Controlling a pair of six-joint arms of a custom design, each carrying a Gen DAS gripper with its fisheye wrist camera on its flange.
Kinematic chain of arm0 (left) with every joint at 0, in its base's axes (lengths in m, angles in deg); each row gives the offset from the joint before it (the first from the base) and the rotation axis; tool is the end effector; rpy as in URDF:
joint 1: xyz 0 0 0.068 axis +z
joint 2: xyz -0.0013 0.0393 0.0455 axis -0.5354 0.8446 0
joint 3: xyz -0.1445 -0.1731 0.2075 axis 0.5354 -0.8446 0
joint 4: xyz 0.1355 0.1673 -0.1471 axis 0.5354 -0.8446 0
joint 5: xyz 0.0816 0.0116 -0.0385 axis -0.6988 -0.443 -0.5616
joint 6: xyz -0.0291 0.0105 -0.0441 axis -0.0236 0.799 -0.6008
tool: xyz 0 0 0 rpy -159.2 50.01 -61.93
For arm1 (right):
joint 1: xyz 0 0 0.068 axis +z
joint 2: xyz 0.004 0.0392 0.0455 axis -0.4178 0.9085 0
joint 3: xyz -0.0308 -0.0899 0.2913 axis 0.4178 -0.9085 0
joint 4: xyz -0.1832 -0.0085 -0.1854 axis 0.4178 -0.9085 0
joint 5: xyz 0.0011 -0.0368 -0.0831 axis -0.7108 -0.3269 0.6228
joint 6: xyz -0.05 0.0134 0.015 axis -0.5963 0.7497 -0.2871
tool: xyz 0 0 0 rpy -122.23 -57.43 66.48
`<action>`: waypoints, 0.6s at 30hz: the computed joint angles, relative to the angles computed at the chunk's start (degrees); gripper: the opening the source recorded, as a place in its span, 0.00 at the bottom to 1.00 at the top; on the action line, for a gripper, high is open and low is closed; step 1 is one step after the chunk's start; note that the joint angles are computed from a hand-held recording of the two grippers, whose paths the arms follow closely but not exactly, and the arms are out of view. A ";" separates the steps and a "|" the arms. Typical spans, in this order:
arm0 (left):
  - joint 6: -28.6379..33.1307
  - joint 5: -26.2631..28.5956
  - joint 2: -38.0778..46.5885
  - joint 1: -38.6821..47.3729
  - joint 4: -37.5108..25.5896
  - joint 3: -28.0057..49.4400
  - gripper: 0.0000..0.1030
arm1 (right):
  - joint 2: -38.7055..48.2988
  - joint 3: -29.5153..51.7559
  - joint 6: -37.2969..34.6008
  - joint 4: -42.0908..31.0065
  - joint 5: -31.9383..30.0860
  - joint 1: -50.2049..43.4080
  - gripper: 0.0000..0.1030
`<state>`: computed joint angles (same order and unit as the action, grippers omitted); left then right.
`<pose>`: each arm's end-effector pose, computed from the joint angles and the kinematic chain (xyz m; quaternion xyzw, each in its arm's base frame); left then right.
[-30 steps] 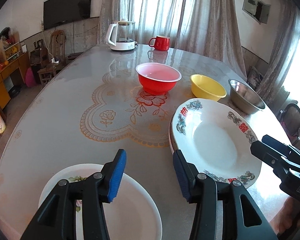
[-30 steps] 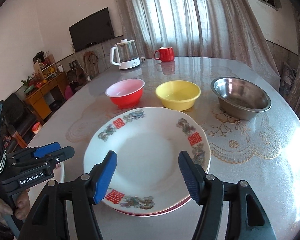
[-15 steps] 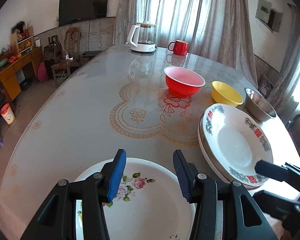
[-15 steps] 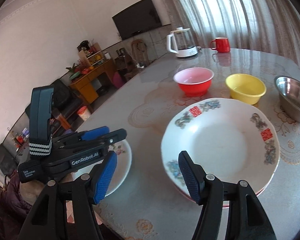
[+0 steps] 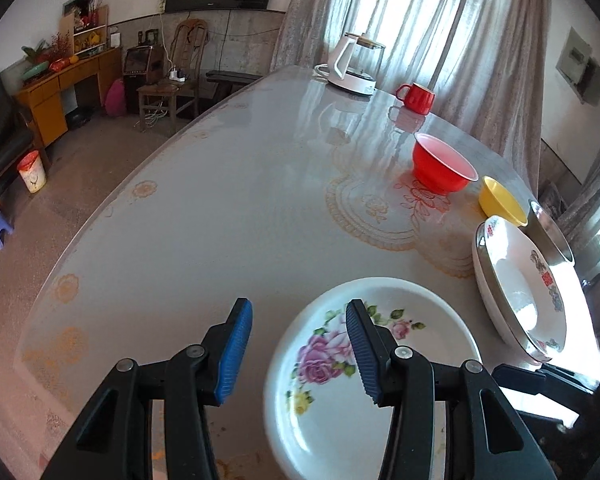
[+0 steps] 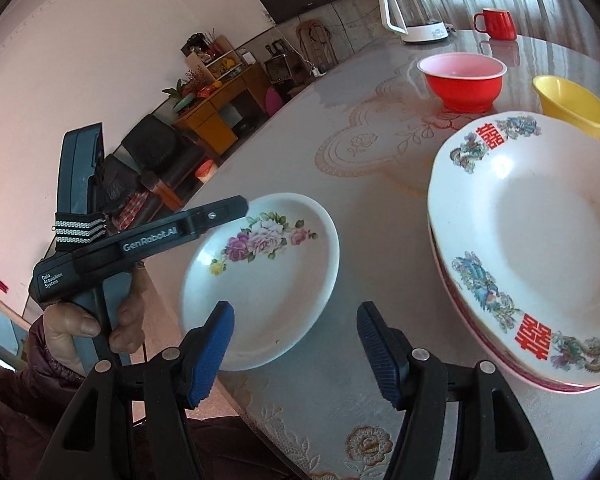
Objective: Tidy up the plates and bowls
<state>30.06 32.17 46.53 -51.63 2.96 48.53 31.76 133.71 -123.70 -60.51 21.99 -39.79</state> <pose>0.2861 -0.0927 0.1877 -0.1359 0.9284 -0.0604 0.3406 0.3342 -0.0634 0.1694 -0.2534 0.8830 0.3281 0.2203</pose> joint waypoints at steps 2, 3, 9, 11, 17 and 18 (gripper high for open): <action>-0.15 2.49 -1.47 1.82 1.43 -2.59 0.48 | 1.17 0.47 0.10 -0.34 -0.15 0.09 0.58; -0.47 3.57 -2.07 2.52 2.11 -3.77 0.48 | 1.48 0.33 0.23 -0.18 -0.21 0.23 0.55; 0.53 9.35 -3.31 2.79 7.47 -9.20 0.43 | 2.17 -0.83 2.18 1.91 0.97 2.09 0.31; 1.39 8.77 -3.33 1.61 8.54 -9.80 0.42 | 2.63 -1.23 2.44 2.82 1.43 2.58 0.26; 1.96 6.33 -2.15 -1.73 12.66 -10.52 0.38 | 4.15 -0.66 0.75 2.16 0.06 2.69 0.26; 1.81 5.16 -1.97 -2.43 12.89 -10.53 0.38 | 4.79 -0.15 0.33 1.54 -0.59 2.47 0.26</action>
<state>31.88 37.34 44.56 -54.06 15.85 38.01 36.55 133.56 -123.36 -58.97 21.40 -37.33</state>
